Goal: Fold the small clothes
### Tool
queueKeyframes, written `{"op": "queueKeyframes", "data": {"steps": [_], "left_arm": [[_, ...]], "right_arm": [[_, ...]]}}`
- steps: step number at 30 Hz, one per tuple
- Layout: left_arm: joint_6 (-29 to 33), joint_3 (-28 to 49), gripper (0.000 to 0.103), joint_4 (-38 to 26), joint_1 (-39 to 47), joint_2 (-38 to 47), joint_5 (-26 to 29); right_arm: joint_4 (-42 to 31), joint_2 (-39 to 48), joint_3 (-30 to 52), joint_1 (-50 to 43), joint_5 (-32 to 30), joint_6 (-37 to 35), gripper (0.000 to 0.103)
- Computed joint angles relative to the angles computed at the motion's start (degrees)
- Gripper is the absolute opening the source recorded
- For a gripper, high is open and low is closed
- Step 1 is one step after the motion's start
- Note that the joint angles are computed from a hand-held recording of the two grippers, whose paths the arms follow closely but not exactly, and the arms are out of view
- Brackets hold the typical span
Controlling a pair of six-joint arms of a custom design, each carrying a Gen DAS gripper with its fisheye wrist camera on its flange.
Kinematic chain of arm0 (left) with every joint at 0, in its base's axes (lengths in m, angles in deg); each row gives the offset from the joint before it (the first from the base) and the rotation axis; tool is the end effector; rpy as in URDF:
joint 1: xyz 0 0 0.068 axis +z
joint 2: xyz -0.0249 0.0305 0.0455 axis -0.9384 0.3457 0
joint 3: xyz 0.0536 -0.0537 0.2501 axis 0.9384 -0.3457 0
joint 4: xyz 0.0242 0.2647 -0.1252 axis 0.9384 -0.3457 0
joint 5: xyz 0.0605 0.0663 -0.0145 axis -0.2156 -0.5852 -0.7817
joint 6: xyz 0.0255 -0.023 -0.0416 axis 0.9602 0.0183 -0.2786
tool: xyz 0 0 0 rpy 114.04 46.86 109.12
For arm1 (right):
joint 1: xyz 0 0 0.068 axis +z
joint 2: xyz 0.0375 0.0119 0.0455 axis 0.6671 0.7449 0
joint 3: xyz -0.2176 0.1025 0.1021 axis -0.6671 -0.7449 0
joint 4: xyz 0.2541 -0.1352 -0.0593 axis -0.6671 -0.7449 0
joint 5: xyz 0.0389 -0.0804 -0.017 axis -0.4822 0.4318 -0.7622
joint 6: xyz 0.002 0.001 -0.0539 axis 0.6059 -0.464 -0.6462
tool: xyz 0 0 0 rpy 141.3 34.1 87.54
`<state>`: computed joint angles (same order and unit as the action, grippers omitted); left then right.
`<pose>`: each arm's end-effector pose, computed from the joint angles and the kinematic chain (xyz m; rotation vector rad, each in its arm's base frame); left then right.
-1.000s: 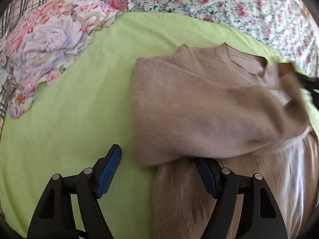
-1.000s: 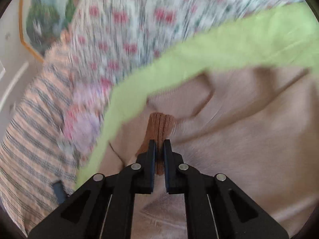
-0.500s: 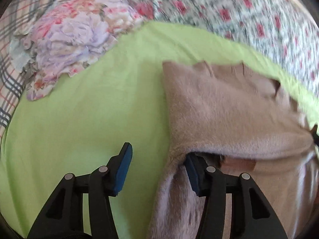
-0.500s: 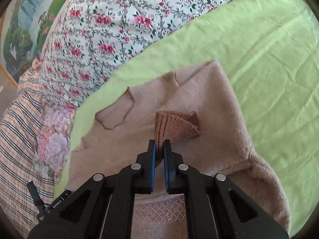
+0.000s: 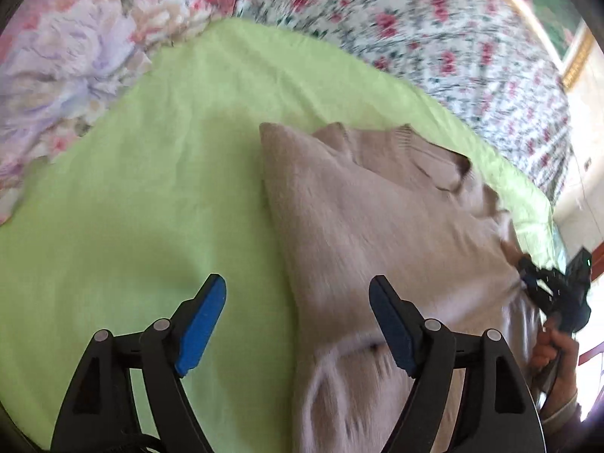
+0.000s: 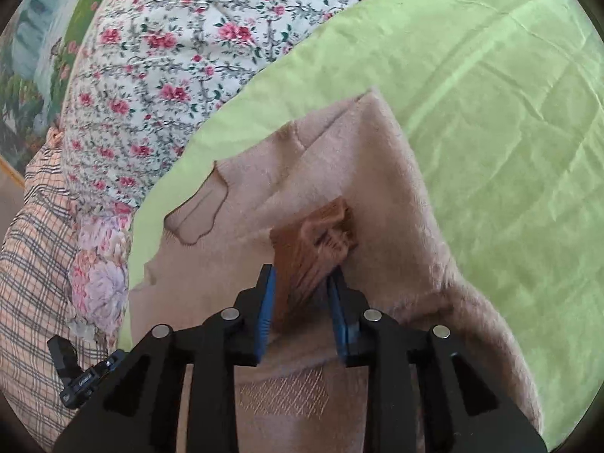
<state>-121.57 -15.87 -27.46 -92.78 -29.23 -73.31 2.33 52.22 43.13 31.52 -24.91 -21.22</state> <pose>0.2003 -0.0784 0.1669 -0.5575 2.4323 -0.2964 0.2960 -0.0369 0.1783 0.3633 2.3359 0.6579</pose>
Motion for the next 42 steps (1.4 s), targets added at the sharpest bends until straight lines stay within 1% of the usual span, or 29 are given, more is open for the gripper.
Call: {"op": "queueKeyframes", "data": {"steps": [1, 3, 5, 6, 8, 9, 11, 12, 13, 14, 16, 19, 21, 22, 25, 27, 28, 30, 31, 32, 33, 34, 35, 36, 37, 38, 39, 40, 42], "left_arm": [[1.0, 0.9, 0.079, 1.6, 2.1, 2.7, 2.0], [2.3, 2.8, 0.079, 3.6, 4.3, 7.0, 3.3], [3.7, 4.4, 0.079, 4.9, 5.0, 9.7, 3.3], [4.2, 4.9, 0.079, 5.5, 5.3, 10.7, 3.5], [5.1, 6.2, 0.079, 7.1, 6.1, 13.4, 4.5], [5.4, 7.0, 0.079, 7.6, 6.4, 15.1, 4.3], [5.9, 8.4, 0.076, 8.8, 6.0, 17.8, 3.2], [6.1, 8.9, 0.062, 9.1, 5.4, 18.6, 1.9], [6.9, 9.6, 0.026, 9.4, 4.8, 19.7, 0.6], [7.4, 10.0, 0.013, 9.0, 4.5, 19.8, 0.0], [7.3, 10.2, 0.008, 8.4, 3.1, 18.8, -4.8], [7.4, 9.9, 0.007, 8.1, 2.1, 18.2, -9.3], [7.7, 10.3, 0.006, 8.2, 2.3, 20.2, -10.6], [7.8, 10.6, 0.006, 8.5, 2.5, 21.6, -10.6], [7.7, 11.2, 0.006, 8.3, 2.0, 22.6, -12.1], [7.4, 12.1, 0.007, 6.7, 1.7, 22.7, -12.6], [7.1, 12.3, 0.007, 5.3, 1.6, 22.0, -12.0], [6.4, 11.8, 0.008, 2.6, 0.6, 18.9, -11.5], [5.7, 11.3, 0.008, 0.3, -0.8, 16.1, -11.9], [4.6, 10.7, 0.009, -1.8, -2.5, 13.4, -12.5], [2.8, 10.0, 0.012, -4.2, -4.7, 10.4, -13.2], [0.2, 9.2, 0.019, -7.3, -7.8, 7.1, -14.1], [-2.6, 8.7, 0.024, -9.8, -10.7, 4.6, -14.8], [-6.3, 8.1, 0.032, -12.6, -14.4, 2.3, -15.9], [-11.0, 7.8, 0.034, -15.9, -19.6, 0.4, -17.5], [-16.1, 7.6, 0.035, -19.2, -25.3, -1.0, -19.6], [-20.3, 7.8, 0.037, -21.5, -29.5, -1.1, -21.1], [-27.0, 8.0, 0.041, -24.7, -35.8, -1.0, -22.9], [-39.0, 9.1, 0.044, -29.8, -46.2, 1.1, -25.4]], "right_arm": [[-0.2, -0.5, 0.3, -0.1, -0.5, -0.4, 0.008], [3.7, -8.3, -3.4, -1.0, -2.2, 0.5, 0.008], [3.4, -14.5, -5.2, -0.7, 0.7, -0.9, 0.008], [1.1, -15.2, -4.8, -0.2, 3.0, -2.6, 0.007], [-2.4, -11.5, -2.9, 0.6, 4.9, -5.0, 0.008], [-2.9, -9.3, -2.5, 0.8, 5.7, -5.7, 0.008], [-2.8, -6.5, -2.5, 0.1, 4.9, -5.6, 0.008], [-2.4, -6.2, -2.8, -0.2, 4.6, -5.1, 0.008], [-2.0, -6.4, -3.0, -0.6, 4.0, -5.2, 0.008], [-1.7, -7.0, -3.3, -0.5, 4.0, -5.0, 0.008], [-1.1, -8.2, -3.6, 0.0, 4.0, -5.2, 0.008], [-2.9, -7.1, -2.8, 1.2, 6.2, -7.0, 0.008], [-5.6, -3.7, -1.1, 3.2, 9.8, -8.7, 0.008], [-6.0, -3.3, -1.3, 3.2, 10.2, -9.2, 0.009], [-7.4, -5.7, -2.5, 1.8, 9.8, -10.3, 0.01], [-9.7, -8.6, -2.8, 0.4, 10.0, -11.1, 0.013], [-10.5, -9.8, -3.1, -0.1, 10.7, -11.8, 0.017], [-13.6, -13.1, -3.2, -1.5, 12.8, -13.5, 0.019], [-15.4, -14.8, -3.3, -3.7, 10.7, -14.7, 0.019], [-17.5, -16.4, -3.3, -6.0, 8.2, -16.2, 0.019], [-19.8, -18.3, -3.3, -7.6, 6.8, -17.8, 0.019], [-21.6, -19.9, -3.4, -8.4, 5.9, -19.3, 0.019], [-23.7, -21.5, -3.5, -9.5, 4.6, -21.1, 0.02], [-27.2, -23.8, -3.6, -11.2, 2.3, -23.7, 0.02], [-29.7, -25.5, -3.8, -12.0, 1.2, -25.4, 0.023], [-33.1, -28.0, -4.1, -13.0, 0.3, -27.8, 0.025], [-35.9, -30.1, -4.5, -13.8, -0.3, -29.9, 0.026], [-39.6, -32.9, -5.0, -15.3, -1.2, -33.0, 0.027], [-47.4, -39.2, -6.2, -19.0, -2.2, -38.9, 0.027]]}}
